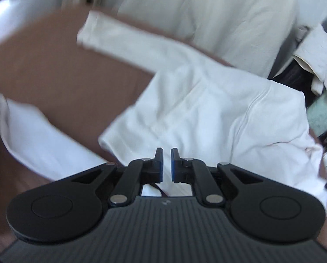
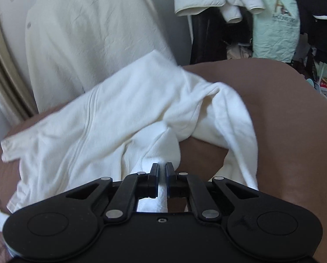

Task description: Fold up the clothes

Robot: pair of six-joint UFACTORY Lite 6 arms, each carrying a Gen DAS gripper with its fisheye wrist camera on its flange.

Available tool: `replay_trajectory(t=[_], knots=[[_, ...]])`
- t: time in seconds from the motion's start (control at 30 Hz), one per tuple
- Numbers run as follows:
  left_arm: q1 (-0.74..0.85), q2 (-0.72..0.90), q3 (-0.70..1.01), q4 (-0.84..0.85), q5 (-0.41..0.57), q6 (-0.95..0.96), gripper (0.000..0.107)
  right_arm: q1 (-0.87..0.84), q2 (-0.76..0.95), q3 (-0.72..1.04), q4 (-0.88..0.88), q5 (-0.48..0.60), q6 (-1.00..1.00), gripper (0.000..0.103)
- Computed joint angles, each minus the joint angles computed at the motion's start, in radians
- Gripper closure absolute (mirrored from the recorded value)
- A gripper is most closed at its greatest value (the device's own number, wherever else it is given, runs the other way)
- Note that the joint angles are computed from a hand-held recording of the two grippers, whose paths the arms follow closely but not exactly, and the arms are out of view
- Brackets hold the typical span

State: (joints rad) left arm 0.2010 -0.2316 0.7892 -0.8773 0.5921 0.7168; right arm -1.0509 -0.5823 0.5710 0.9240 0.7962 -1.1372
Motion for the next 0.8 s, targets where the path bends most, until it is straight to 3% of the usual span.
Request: replay_trajectory(t=[0.03,0.13,0.2,0.3,0.37,0.43,0.67,0.8], knots=[[-0.022,0.004,0.004,0.002,-0.018,-0.009,0.100,-0.024,-0.001,0.004,0.009,0.019,-0.013,0.096],[-0.082,0.017,0.026,-0.102,-0.075,0.116,0.087,-0.040,0.051,0.027,0.000,0.074,0.000,0.096],[-0.125,0.016,0.025,-0.189,-0.106,0.212,0.070,-0.051,0.105,0.051,-0.007,0.112,0.011,0.092],[-0.210,0.000,-0.006,-0.257,-0.143,0.305,0.069,-0.072,0.133,0.068,-0.009,0.140,0.038,0.084],[-0.243,0.017,-0.016,-0.312,-0.132,0.357,0.069,-0.098,0.132,0.068,0.002,0.168,0.037,0.066],[-0.269,0.056,-0.005,-0.363,-0.130,0.398,0.069,-0.104,0.149,0.066,0.016,0.174,0.023,0.061],[-0.382,0.181,0.038,-0.593,-0.273,0.685,0.066,-0.096,0.292,0.081,0.069,0.151,-0.041,0.060],[-0.414,0.235,0.052,-0.582,-0.308,0.673,0.065,-0.102,0.282,0.063,0.139,-0.022,-0.102,0.061]])
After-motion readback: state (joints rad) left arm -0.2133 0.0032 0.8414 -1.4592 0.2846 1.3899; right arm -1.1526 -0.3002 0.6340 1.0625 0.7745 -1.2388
